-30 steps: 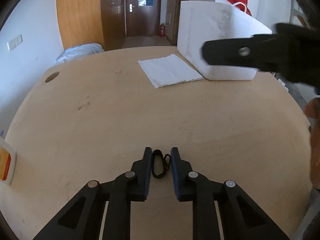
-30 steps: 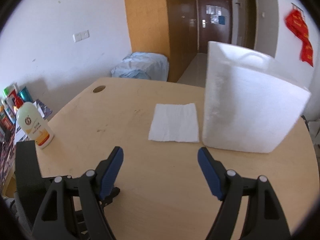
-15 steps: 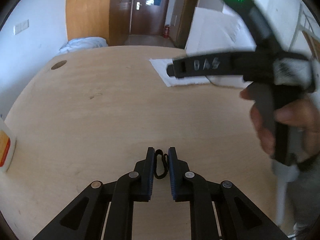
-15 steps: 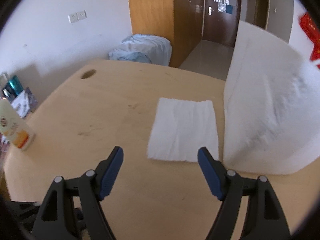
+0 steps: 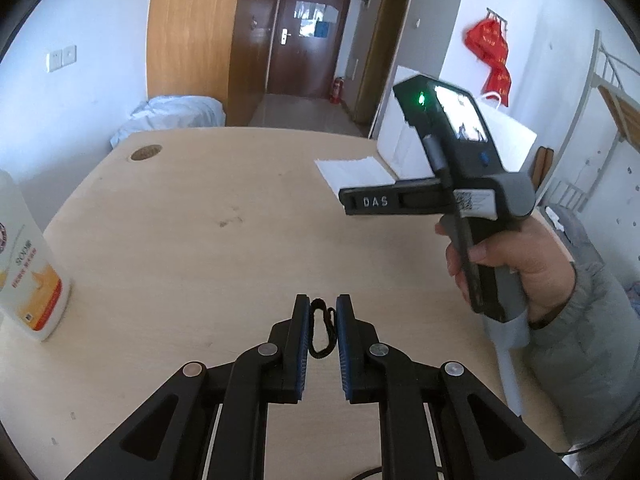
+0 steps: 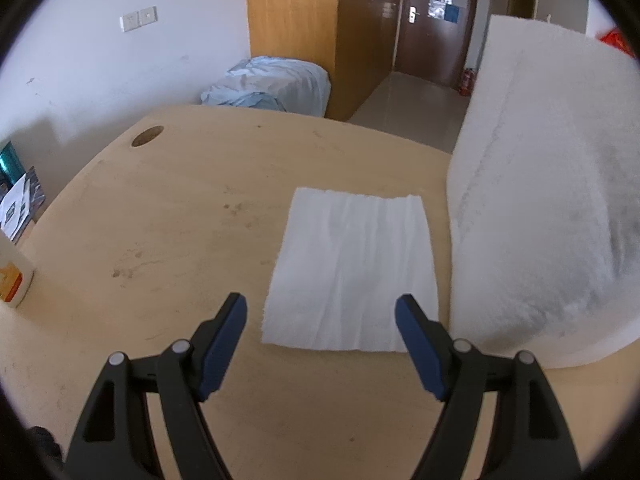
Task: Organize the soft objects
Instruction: 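Close the right tool on the white paper towel while the left tool holds the hair tie, then lift the paper towel with the right tool toward the foam box while the left tool carries the hair tie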
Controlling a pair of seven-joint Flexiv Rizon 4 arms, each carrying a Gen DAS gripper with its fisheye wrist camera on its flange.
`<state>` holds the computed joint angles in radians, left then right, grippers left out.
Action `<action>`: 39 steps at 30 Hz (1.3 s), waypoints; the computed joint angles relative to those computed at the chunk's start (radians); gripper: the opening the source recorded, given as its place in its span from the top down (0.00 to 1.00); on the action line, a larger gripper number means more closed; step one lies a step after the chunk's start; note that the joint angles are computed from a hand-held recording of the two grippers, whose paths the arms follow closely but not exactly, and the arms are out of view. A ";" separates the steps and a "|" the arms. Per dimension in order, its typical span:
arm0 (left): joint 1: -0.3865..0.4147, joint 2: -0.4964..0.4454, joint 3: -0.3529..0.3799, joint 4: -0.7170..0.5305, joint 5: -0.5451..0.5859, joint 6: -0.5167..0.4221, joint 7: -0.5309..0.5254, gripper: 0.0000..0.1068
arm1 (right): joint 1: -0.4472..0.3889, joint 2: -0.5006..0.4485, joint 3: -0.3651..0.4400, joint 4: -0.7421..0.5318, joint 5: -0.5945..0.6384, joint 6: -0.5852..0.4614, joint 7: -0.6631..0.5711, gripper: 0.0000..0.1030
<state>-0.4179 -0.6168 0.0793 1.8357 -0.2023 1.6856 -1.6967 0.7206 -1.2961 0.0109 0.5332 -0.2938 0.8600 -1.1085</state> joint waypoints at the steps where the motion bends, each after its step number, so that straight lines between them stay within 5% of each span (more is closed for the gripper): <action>1: -0.005 0.005 0.006 0.005 -0.001 0.008 -0.006 0.87 | 0.001 -0.005 -0.003 -0.008 -0.002 -0.006 0.004 0.22; 7: -0.031 0.024 0.033 0.025 -0.003 0.018 -0.016 0.87 | -0.002 -0.052 0.024 -0.101 -0.008 -0.085 -0.022 0.31; 13: -0.053 0.044 0.060 0.051 -0.013 0.045 -0.029 0.87 | 0.003 -0.017 -0.008 -0.035 0.008 -0.049 -0.015 0.46; 17: -0.050 0.061 0.052 0.071 -0.017 0.072 -0.022 0.87 | 0.008 -0.014 -0.013 -0.036 -0.001 -0.066 -0.009 0.74; 21: -0.067 0.082 0.064 0.091 -0.031 0.101 -0.005 0.87 | 0.010 0.002 -0.019 -0.005 -0.011 -0.059 0.007 0.84; 29: -0.112 0.096 0.100 0.120 -0.087 0.120 0.027 0.87 | 0.012 0.054 -0.018 0.093 -0.014 -0.002 0.033 0.90; 39: -0.138 0.089 0.117 0.120 -0.129 0.127 0.063 0.87 | 0.025 0.264 -0.056 0.463 -0.100 0.250 0.155 0.90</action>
<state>-0.5559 -0.5278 0.1968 1.9556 -0.3309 1.8123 -1.6338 0.7451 -1.0319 -0.0453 0.9966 -0.3938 1.1103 -0.9537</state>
